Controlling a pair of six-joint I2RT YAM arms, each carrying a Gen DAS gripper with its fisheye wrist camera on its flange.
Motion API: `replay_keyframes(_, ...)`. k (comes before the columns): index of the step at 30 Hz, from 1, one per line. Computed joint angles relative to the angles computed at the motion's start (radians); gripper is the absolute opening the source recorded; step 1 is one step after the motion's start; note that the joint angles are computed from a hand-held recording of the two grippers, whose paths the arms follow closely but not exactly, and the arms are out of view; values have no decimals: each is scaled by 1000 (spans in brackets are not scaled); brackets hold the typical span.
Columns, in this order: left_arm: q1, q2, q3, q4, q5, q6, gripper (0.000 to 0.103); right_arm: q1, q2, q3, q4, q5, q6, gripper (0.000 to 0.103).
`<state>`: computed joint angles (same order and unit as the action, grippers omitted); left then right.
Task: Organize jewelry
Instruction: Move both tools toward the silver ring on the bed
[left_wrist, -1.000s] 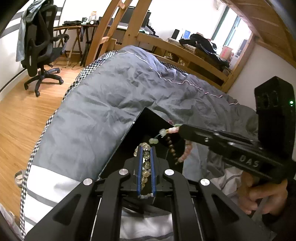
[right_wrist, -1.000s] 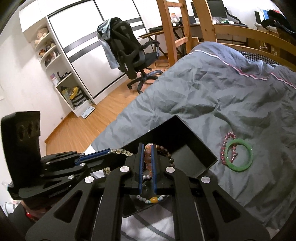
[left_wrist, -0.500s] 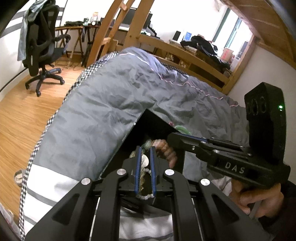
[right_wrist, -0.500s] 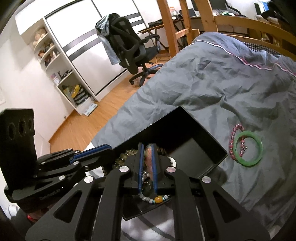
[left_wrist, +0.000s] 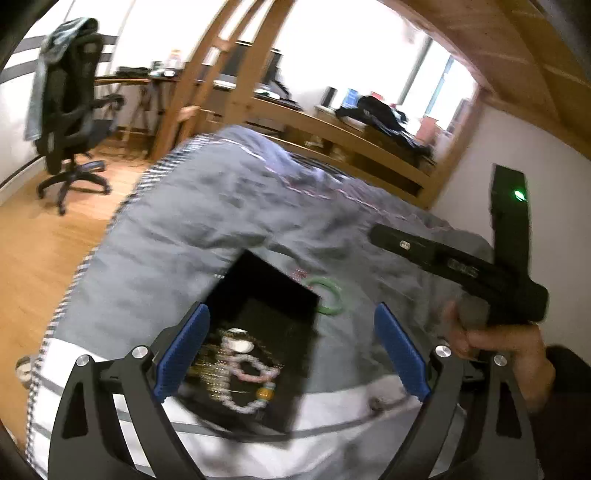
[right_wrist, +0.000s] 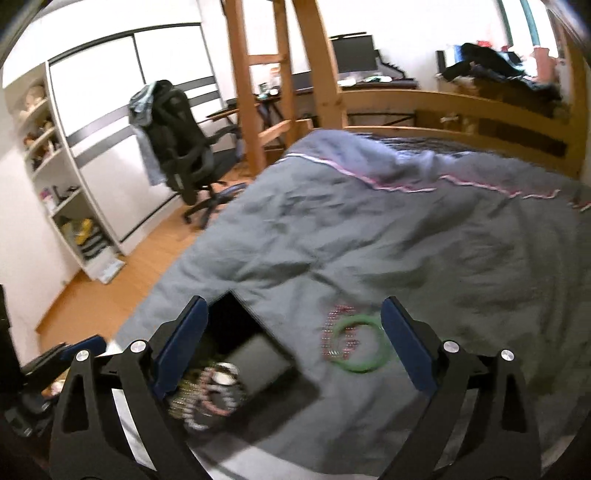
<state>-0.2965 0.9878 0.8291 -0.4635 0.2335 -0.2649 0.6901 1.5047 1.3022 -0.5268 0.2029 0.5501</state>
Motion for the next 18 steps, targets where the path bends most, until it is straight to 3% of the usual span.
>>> replay_keyframes(6,-282,110,3,59,-132,-15,87,-77,-107,-176,69,-46,-7,93)
replay_keyframes(8,-358,168,2,79,-153,-2,77,-98,-132,-222,93,-64,-5,93)
replay_keyframes(9,-392,214,10,83,-153,7,67,-111,-144,-245,107,-77,-6,89)
replay_keyframes(11,-427,274,24,76,-152,20,59,-134,-152,-275,124,-113,-14,78)
replay_keyframes(15,-458,395,52,59,-129,51,53,-166,-158,-328,140,-190,-42,56)
replay_keyframes(18,-442,465,64,49,-82,81,50,-204,-202,-412,152,-323,-63,40)
